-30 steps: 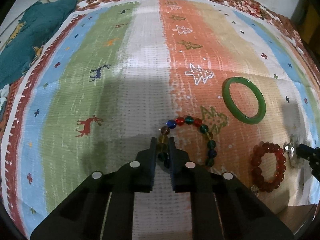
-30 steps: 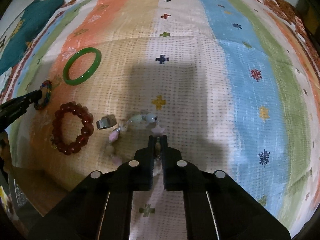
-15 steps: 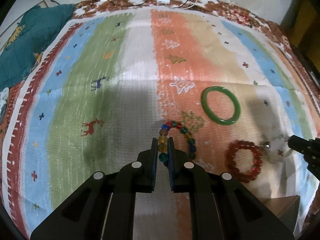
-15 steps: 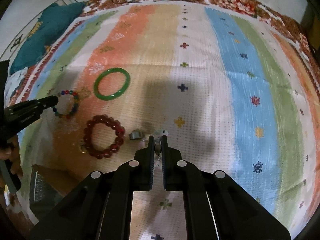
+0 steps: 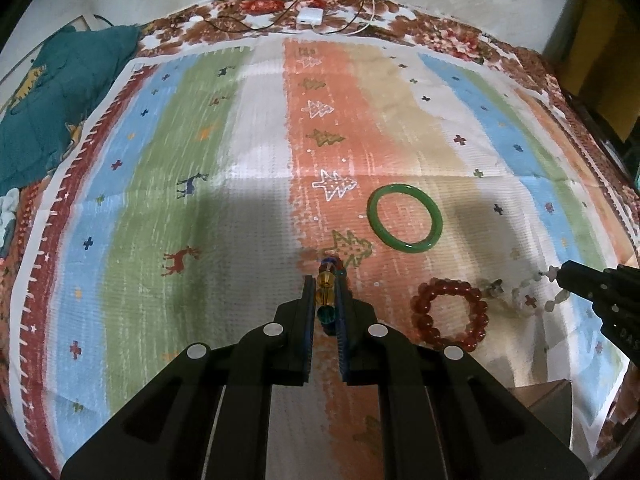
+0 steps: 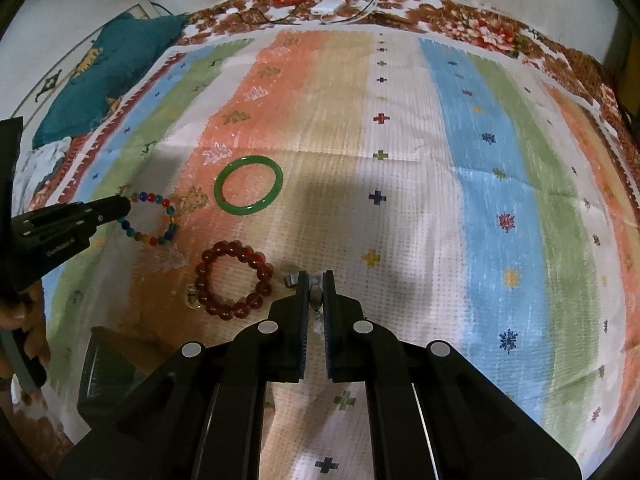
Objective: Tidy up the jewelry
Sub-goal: 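Close the left tool on the multicolour bracelet while the right tool grips the white shell bracelet, then carry both held bracelets over the silver tin with both tools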
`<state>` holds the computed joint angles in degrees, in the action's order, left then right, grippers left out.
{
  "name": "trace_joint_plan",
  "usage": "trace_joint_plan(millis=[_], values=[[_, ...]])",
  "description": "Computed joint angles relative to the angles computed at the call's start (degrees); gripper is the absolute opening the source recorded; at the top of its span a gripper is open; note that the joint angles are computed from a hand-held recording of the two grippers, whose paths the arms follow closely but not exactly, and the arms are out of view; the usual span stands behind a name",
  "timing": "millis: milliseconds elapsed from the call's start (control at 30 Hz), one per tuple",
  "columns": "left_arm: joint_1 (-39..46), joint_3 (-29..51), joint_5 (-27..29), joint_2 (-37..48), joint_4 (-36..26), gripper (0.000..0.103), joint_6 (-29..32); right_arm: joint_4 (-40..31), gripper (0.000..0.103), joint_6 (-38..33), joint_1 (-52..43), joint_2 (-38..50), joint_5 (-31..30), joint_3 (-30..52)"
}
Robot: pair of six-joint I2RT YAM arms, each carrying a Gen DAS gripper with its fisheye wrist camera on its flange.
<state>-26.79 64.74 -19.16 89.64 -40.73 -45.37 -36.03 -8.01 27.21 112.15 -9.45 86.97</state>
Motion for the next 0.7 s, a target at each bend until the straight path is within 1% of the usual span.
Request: trace_joint_plan(millis=[167,533,700], values=[[-1.4,0.5,-2.1,-1.4,-1.6,0.009,-1.3,0.3,0.008,-0.2,0.1,-1.5,-0.7,-1.0],[-4.9,1.6,-3.6,-3.1,-5.0,0.009,-2.9,1.4,0.008,-0.3,0.4,-5.6,-1.4,-4.2],[-7.0,2.6,-5.2,-4.7,-6.7,0.009,-4.2,1.5,0.008,-0.3,0.2,-7.1,-2.3,-5.2]])
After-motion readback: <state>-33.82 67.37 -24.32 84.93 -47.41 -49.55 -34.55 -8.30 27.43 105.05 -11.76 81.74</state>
